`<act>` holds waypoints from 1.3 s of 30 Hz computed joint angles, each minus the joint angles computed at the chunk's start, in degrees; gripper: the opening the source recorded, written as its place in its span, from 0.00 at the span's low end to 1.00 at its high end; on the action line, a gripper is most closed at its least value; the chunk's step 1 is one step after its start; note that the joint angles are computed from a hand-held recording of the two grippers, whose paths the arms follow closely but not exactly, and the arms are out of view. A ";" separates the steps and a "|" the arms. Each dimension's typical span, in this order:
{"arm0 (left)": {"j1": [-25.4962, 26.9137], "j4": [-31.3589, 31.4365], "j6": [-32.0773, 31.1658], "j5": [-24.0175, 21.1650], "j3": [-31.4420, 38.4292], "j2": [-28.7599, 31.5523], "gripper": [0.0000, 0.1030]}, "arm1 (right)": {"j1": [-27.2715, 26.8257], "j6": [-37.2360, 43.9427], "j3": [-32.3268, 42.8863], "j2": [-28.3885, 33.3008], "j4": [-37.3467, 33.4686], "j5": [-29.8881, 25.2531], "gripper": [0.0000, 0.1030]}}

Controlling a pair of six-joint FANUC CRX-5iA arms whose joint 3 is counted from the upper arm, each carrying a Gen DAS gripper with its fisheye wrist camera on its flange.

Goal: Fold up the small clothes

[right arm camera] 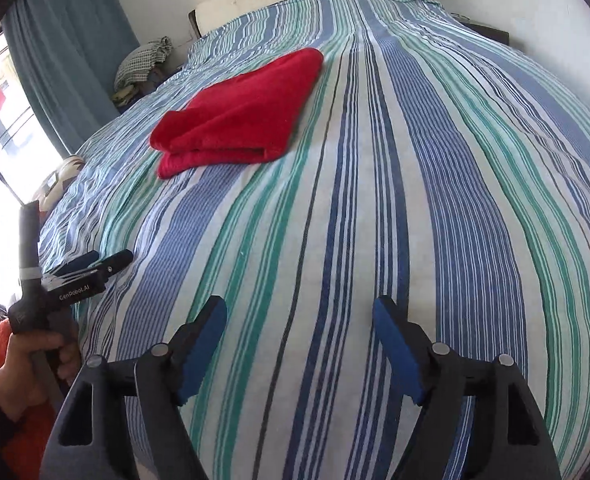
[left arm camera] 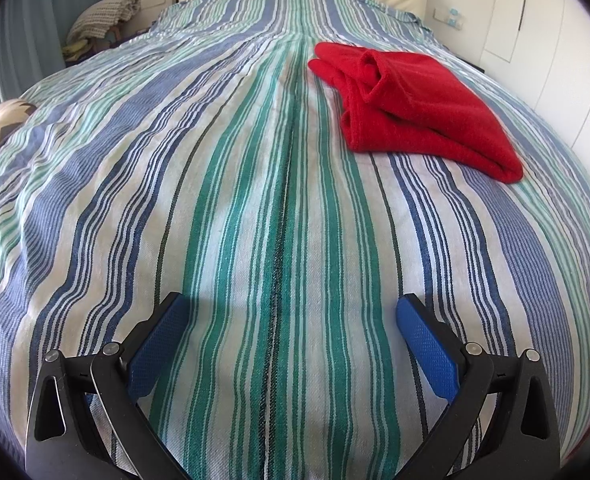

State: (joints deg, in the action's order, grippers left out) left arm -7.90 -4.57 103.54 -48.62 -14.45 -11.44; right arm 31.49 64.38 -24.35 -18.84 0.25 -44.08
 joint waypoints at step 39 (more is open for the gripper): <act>8.53 25.42 -9.84 0.22 25.02 23.08 0.99 | -10.31 14.34 19.25 14.72 -14.44 5.52 0.95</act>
